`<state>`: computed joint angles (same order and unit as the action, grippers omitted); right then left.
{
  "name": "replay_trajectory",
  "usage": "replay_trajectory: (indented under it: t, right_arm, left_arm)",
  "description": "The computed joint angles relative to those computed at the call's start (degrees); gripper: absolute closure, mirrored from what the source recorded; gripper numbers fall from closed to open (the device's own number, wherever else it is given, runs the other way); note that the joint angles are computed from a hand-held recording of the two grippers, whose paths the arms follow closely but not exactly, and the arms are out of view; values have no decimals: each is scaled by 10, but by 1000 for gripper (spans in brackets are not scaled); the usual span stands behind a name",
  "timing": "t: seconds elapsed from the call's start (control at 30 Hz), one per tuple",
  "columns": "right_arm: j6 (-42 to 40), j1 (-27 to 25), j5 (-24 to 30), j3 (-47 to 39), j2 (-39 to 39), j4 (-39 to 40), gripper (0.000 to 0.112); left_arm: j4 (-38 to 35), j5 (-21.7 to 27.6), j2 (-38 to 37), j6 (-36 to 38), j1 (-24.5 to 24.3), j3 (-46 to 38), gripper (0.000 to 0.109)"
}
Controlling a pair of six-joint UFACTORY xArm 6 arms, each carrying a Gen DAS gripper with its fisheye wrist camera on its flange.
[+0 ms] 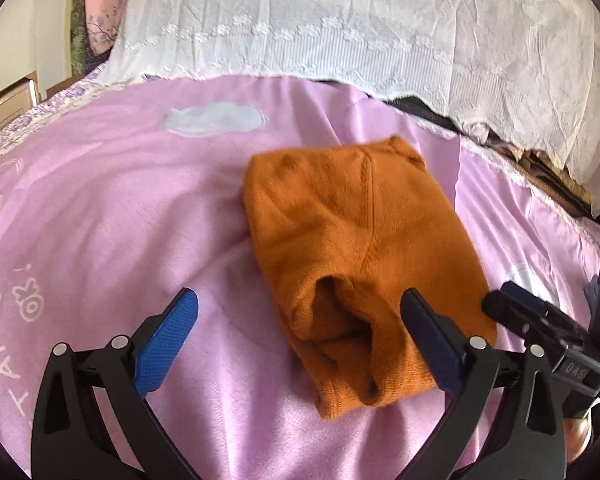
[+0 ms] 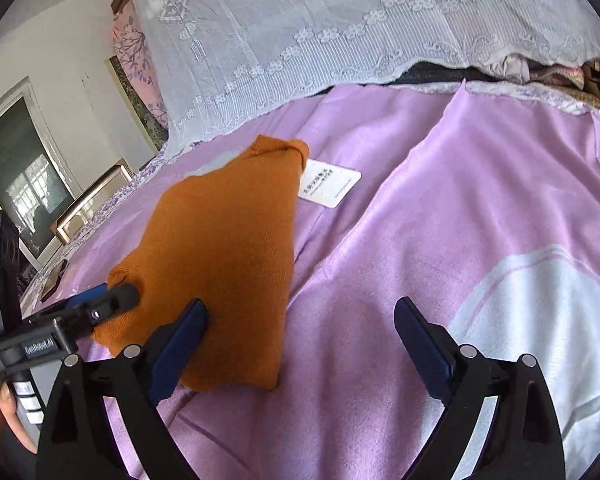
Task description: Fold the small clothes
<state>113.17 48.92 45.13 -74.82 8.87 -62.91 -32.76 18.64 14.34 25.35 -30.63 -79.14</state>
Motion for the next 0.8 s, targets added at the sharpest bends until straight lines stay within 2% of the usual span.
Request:
replay_trajectory:
  t: [0.07, 0.13, 0.17, 0.2, 0.3, 0.37, 0.4, 0.5, 0.57, 0.63, 0.8]
  right_arm:
    - [-8, 18, 28, -15, 6, -32, 29]
    - [-42, 27, 37, -34, 18, -41, 53]
    - [-62, 29, 35, -45, 25, -39, 58]
    - [-76, 30, 31, -52, 31, -38, 63]
    - [-88, 31, 21, -57, 35, -41, 63]
    - [-112, 16, -22, -56, 37, -16, 53]
    - [-136, 8, -46, -60, 44, 15, 42]
    - [-169, -14, -90, -55, 52, 86, 35]
    - [-158, -29, -126, -38, 47, 109, 23]
    - [-140, -42, -162, -22, 44, 119, 18]
    - [-149, -35, -147, -35, 51, 125, 13]
  left_arm:
    - [-25, -21, -1, -14, 5, -9, 10]
    - [3, 2, 17, -65, 11, -49, 10]
    - [13, 16, 29, -76, 11, -74, 10]
    - [29, 17, 39, -89, 8, -91, 10]
    - [91, 18, 75, -106, -10, -149, 10]
    - [109, 65, 114, -89, -20, -211, 10]
    - [132, 90, 137, -95, -24, -243, 10]
    - [227, 147, 209, -158, -29, -324, 9]
    - [189, 170, 239, -149, -20, -352, 9]
    - [146, 198, 253, -137, -9, -376, 9]
    - [178, 144, 230, -147, -16, -326, 9]
